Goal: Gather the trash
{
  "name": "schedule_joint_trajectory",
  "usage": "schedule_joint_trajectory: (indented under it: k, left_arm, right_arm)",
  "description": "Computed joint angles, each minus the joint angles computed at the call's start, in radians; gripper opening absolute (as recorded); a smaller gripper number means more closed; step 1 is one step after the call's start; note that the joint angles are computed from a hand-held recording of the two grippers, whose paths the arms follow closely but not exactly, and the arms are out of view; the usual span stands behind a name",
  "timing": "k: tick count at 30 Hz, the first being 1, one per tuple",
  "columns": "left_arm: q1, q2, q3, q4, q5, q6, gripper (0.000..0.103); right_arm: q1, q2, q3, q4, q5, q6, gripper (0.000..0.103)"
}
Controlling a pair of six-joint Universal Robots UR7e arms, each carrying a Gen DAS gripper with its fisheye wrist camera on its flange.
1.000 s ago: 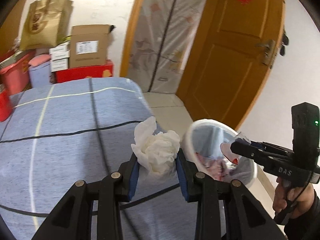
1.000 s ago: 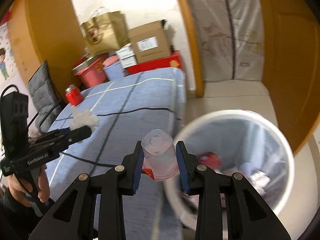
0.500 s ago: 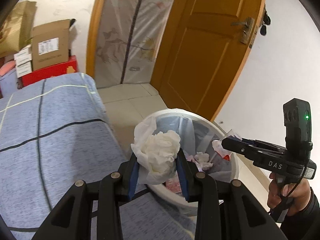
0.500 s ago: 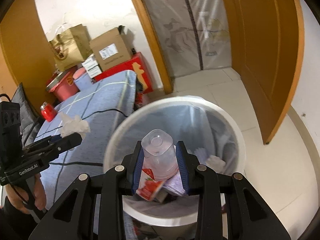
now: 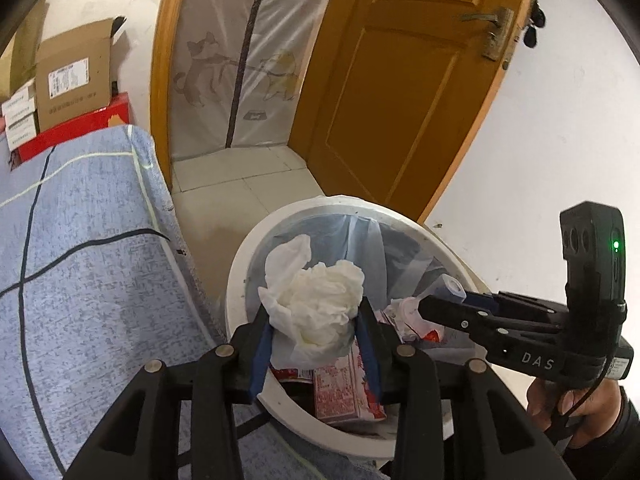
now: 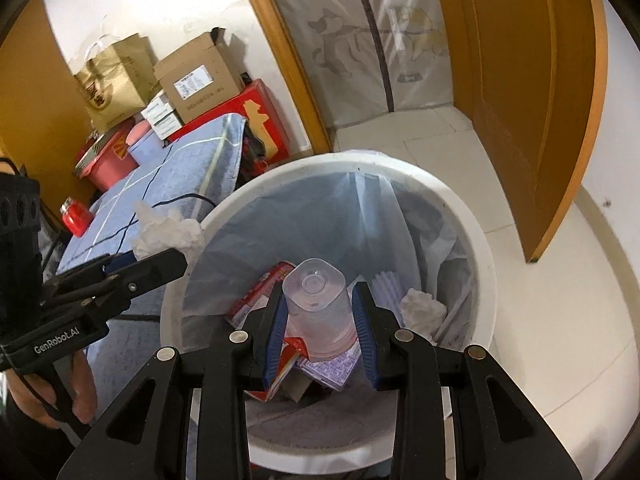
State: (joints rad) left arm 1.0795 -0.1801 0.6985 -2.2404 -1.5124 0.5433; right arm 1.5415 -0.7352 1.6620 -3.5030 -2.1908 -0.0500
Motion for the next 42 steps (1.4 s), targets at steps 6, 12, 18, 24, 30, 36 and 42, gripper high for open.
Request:
schedule_joint_trajectory:
  k: [6, 12, 18, 24, 30, 36, 42]
  left_arm:
    - [0.004, 0.026, -0.041, 0.007, -0.005, -0.026, 0.049]
    - [0.005, 0.024, -0.039, -0.006, -0.023, -0.025, 0.057]
    - [0.007, 0.003, -0.015, -0.027, -0.022, -0.023, 0.057]
    - [0.009, -0.061, 0.085, -0.088, -0.017, -0.019, 0.057]
    - [0.008, -0.142, 0.213, -0.167, 0.0, -0.014, 0.057]
    - [0.003, -0.248, 0.393, -0.306, 0.04, 0.001, 0.057]
    - [0.01, -0.35, 0.555, -0.425, 0.081, -0.007, 0.057]
  right_arm:
    - [-0.005, 0.004, -0.004, -0.004, 0.005, -0.013, 0.034]
    - [0.004, 0.012, -0.002, -0.041, -0.001, -0.037, 0.05]
    - [0.012, 0.009, 0.003, -0.06, 0.005, -0.056, 0.053]
    - [0.028, 0.002, 0.025, -0.088, -0.004, -0.052, 0.053]
    - [0.066, 0.012, 0.051, -0.143, -0.031, -0.064, 0.053]
    - [0.119, 0.033, 0.078, -0.237, -0.072, -0.109, 0.053]
    - [0.165, 0.053, 0.111, -0.318, -0.083, -0.157, 0.053]
